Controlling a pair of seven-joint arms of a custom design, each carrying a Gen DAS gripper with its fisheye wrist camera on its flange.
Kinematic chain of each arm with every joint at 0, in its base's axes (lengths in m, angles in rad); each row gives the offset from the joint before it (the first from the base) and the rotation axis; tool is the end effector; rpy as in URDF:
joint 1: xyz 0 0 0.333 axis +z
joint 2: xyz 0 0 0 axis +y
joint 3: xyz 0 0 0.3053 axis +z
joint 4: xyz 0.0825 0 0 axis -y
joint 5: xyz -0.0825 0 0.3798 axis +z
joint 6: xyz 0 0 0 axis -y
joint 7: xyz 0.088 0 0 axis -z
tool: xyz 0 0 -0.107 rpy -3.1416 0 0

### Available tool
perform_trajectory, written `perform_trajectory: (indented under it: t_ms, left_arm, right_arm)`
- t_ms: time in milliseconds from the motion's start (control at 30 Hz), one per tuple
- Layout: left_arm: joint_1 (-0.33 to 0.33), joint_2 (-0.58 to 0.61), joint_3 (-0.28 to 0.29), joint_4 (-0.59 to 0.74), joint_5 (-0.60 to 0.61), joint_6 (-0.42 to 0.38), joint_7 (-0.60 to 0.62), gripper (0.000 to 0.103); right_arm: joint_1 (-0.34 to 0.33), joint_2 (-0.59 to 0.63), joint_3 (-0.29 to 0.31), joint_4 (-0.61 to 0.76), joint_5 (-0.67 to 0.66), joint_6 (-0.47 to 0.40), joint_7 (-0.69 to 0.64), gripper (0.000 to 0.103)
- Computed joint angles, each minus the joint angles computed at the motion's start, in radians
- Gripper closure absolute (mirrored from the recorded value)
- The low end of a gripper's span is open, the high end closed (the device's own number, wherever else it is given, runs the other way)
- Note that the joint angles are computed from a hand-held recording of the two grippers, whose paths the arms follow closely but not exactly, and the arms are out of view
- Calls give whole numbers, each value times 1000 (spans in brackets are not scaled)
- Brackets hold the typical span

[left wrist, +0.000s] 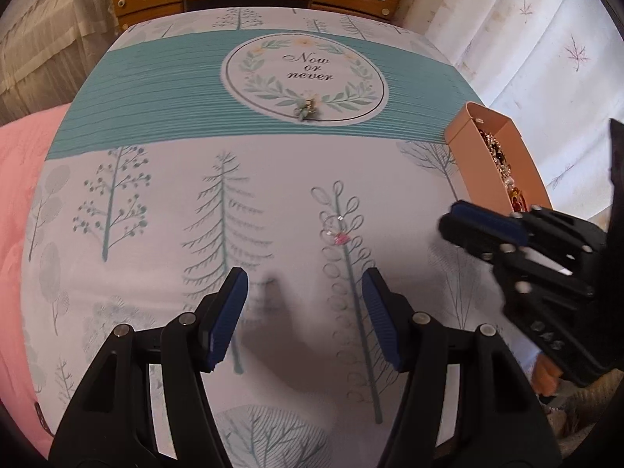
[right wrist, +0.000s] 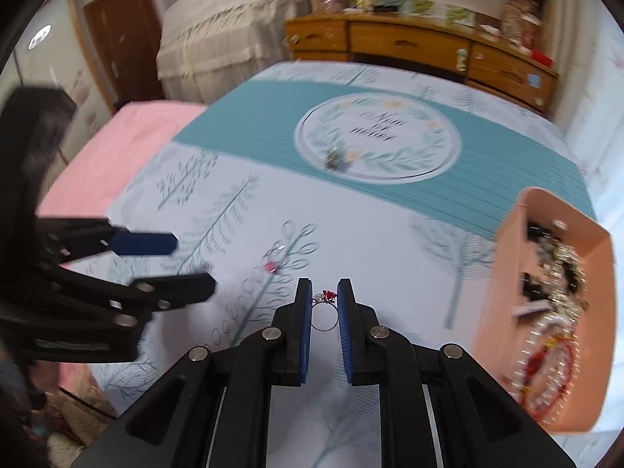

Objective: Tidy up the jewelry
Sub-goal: 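Grasp the pink-stone ring with the left tool while the right tool grasps the red-stone silver ring, then carry both rings into the peach box and open both tools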

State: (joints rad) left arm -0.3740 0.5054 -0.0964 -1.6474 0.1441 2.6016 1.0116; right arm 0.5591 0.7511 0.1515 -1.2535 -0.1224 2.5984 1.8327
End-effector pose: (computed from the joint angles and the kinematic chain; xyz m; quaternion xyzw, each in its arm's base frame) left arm 0.6344 -0.3147 0.3634 -0.6905 0.6872 -0.2081 0.0873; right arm 0.6131 0.4829 0.3800 -0.8119 0.5029 -0.0897 0.2826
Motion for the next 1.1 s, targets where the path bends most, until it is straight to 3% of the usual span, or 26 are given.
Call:
perform_trajectory:
  t_ms: [233,300,533,633,700,867,1100]
  left_arm:
    - [-51,138,28,192,25,-79,-64,45]
    - [-58,164,34,223,26,-96,-87,55]
    - [-116,223,80,324,117,-174,-187,74]
    - [-128,232,87,344,157,-204,-208,89]
    - [-119,226,76,332,161,-193,-207,95]
    - [-86,188,48,256,139,-115,-177,96]
    - [-100,92,66,140,179,-31,-187,96]
  right_arm:
    - [-57,-151,3,-220,19,145,64,90]
    - [-78,-178,15,-263,29,174,66,90]
    - [-131,-226,58,-347,70,226,42,90]
    - [-141,-232,68,-360,87,236,32,90]
    - [-150,-243,73,-378,98,246,27,90]
    - [-155,-258,72,-400,109,260,33,90]
    - [-147,-303,52,-439,94,291,66,90]
